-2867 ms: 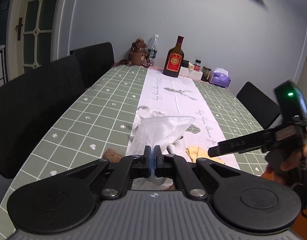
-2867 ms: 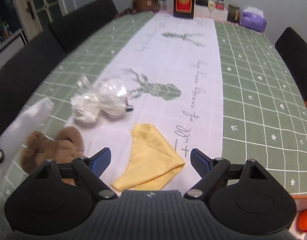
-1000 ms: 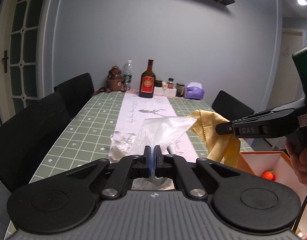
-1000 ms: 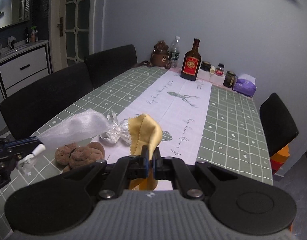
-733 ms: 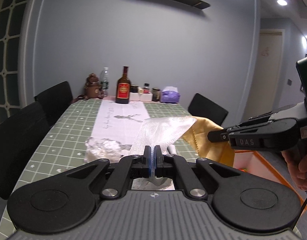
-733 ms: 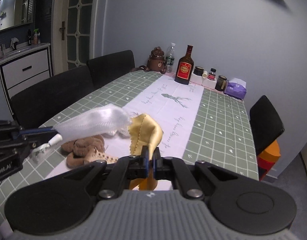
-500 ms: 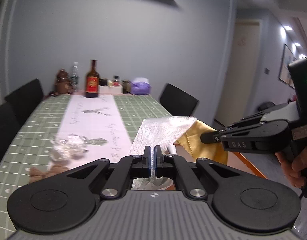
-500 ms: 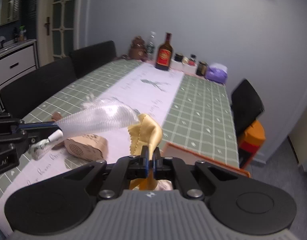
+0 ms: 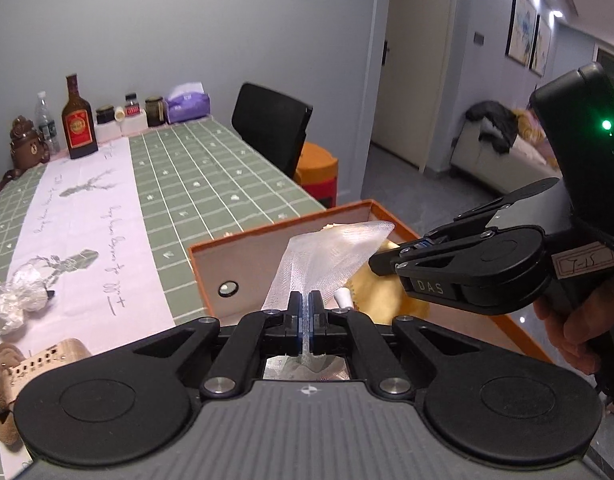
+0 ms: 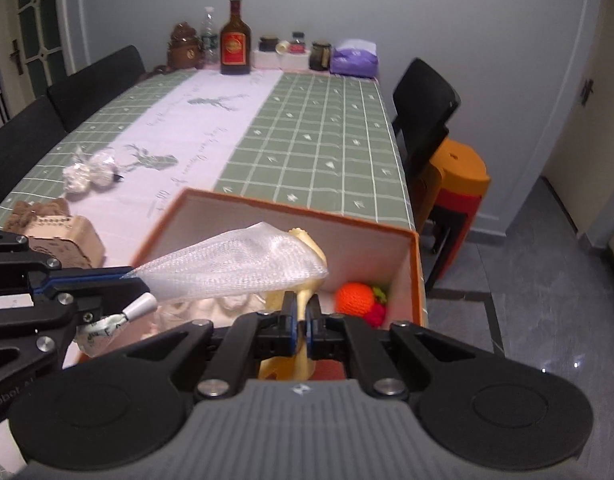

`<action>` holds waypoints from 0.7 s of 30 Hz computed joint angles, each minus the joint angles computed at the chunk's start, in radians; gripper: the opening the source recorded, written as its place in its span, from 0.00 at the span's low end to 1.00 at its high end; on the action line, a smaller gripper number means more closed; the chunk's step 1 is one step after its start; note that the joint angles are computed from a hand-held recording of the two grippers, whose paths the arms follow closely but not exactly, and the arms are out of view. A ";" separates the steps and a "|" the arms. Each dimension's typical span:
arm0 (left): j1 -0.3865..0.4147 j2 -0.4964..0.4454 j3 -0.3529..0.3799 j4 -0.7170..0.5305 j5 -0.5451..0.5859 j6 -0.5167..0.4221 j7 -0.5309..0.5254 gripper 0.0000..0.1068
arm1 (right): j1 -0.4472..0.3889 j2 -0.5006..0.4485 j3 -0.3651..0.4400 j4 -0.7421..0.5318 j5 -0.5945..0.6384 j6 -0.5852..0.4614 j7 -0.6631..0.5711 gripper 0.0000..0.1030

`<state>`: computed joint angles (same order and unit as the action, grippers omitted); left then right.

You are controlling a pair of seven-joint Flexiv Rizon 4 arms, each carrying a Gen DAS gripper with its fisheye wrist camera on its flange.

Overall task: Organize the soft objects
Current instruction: 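Open both grippers over the orange box to drop the bag and cloth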

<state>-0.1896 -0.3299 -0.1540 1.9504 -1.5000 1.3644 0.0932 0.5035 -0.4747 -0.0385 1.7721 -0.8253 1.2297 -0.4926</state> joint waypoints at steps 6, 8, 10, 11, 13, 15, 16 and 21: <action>0.023 -0.053 -0.017 -0.014 0.174 0.021 -0.132 0.03 | -0.038 -0.062 0.043 -0.042 0.116 -0.008 -0.103 0.01; 0.043 -0.062 -0.027 -0.016 0.220 0.012 -0.168 0.06 | -0.036 -0.071 0.046 -0.046 0.144 -0.015 -0.134 0.01; 0.062 -0.065 -0.039 -0.015 0.250 0.009 -0.198 0.09 | -0.036 -0.082 0.053 -0.058 0.176 -0.024 -0.163 0.02; 0.072 -0.068 -0.045 -0.016 0.263 0.005 -0.211 0.12 | -0.038 -0.085 0.056 -0.062 0.192 -0.028 -0.176 0.03; 0.092 -0.067 -0.061 -0.014 0.267 -0.006 -0.223 0.20 | -0.032 -0.087 0.055 -0.067 0.214 -0.039 -0.189 0.07; 0.112 -0.059 -0.076 -0.009 0.240 -0.031 -0.207 0.36 | -0.019 -0.084 0.041 -0.067 0.217 -0.046 -0.183 0.08; 0.118 -0.053 -0.082 -0.007 0.215 -0.043 -0.191 0.41 | -0.014 -0.081 0.035 -0.067 0.216 -0.052 -0.180 0.13; 0.105 -0.023 -0.061 0.000 0.072 -0.095 -0.096 0.56 | 0.024 -0.048 -0.005 -0.044 0.161 -0.084 -0.112 0.38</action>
<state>-0.0848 -0.3525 -0.2147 1.9504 -1.4283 1.2697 -0.0032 0.5279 -0.5223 -0.0436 1.7281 -0.6647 1.1456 -0.6047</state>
